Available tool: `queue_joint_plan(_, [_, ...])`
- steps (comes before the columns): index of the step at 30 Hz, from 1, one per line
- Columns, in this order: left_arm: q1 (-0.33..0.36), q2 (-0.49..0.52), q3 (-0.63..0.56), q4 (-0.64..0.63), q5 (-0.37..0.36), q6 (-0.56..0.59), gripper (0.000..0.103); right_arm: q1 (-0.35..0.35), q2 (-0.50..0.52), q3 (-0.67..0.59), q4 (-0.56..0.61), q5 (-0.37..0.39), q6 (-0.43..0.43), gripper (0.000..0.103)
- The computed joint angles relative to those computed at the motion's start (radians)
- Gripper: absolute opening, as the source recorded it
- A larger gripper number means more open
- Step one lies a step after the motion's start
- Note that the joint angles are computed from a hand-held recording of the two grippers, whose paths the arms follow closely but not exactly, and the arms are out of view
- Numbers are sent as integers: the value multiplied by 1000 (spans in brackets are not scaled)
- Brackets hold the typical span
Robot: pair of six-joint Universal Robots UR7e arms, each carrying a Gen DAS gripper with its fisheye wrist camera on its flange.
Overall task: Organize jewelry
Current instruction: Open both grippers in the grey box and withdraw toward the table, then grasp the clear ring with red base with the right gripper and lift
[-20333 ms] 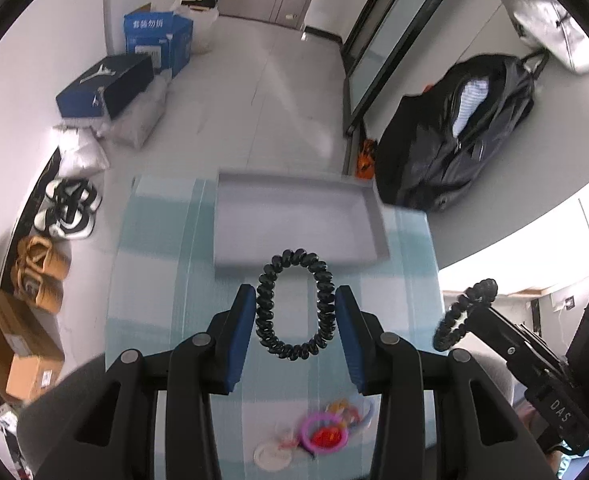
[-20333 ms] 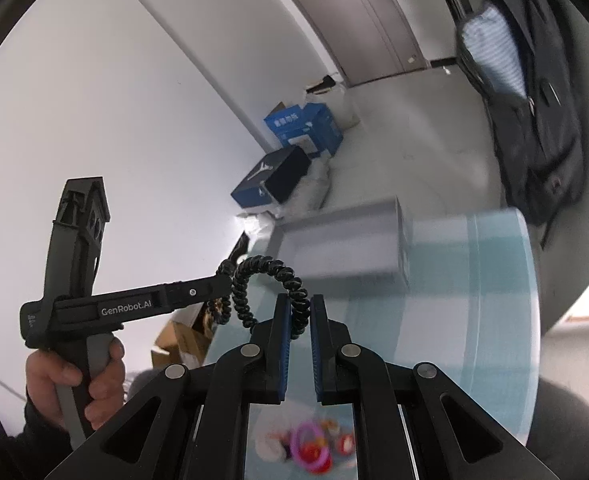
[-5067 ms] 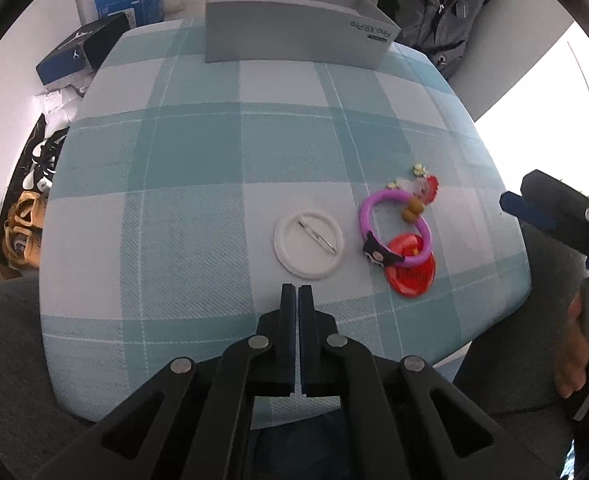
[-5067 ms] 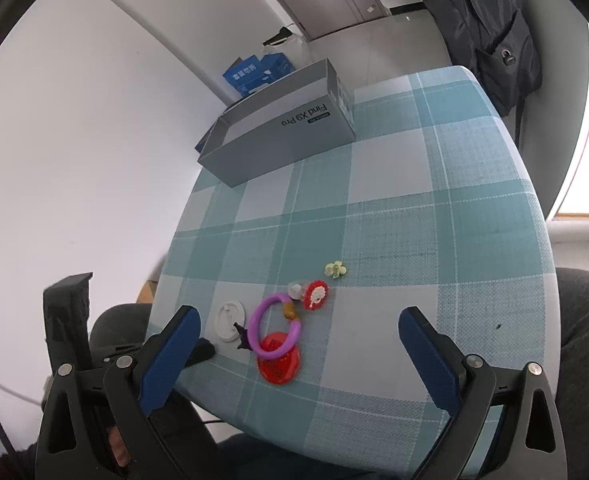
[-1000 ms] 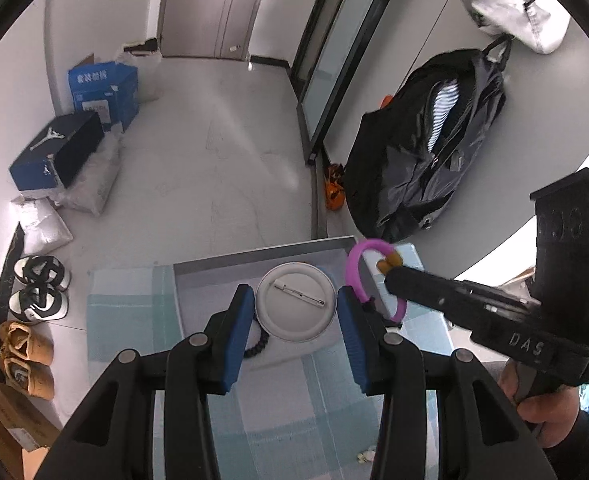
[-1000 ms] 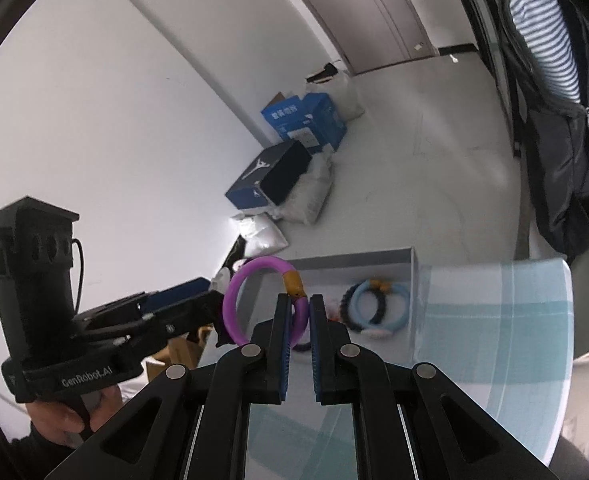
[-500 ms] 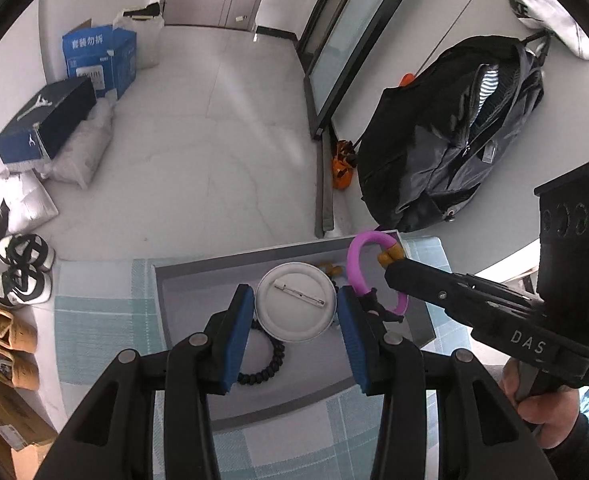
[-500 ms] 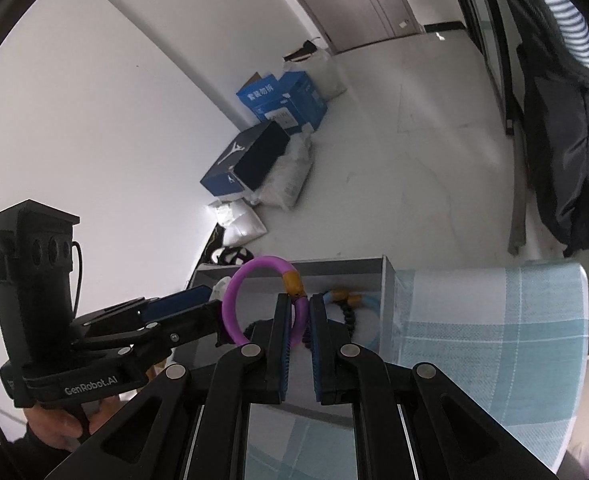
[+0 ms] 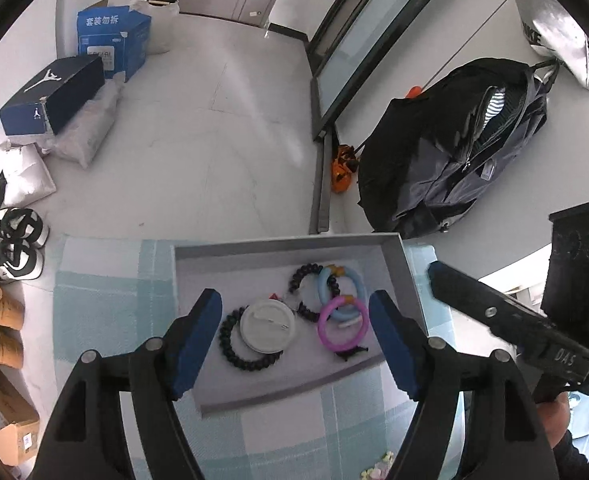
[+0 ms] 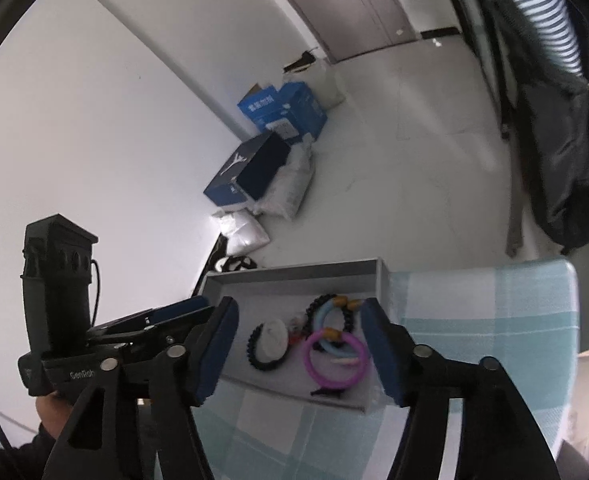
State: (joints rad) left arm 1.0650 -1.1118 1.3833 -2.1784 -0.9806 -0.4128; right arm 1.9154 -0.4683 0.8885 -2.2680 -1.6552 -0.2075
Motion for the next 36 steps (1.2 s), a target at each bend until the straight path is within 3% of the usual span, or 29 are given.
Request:
queue_joint_plan(5, [-39, -43, 61, -11, 63, -38, 72, 0, -68, 87, -53, -8, 32, 74])
queue_joint_plan(9, [-83, -85, 128, -32, 134, -61, 72, 9, -149, 203, -143, -11, 22, 89])
queue_joint_plan(18, [-167, -162, 261, -38, 230, -149, 75, 3, -284, 410, -265, 17, 22, 99])
queue_joint_plan(20, [-177, -175, 287, -34, 232, -170, 82, 3, -305, 443, -269, 10, 16, 99])
queue_joint_plan(31, [-213, -210, 416, -30, 212, -223, 82, -18, -405, 623, -277, -31, 19, 99])
queue_joint_plan(36, [-221, -225, 433, 31, 196, -275, 82, -25, -424, 681, -260, -62, 16, 99])
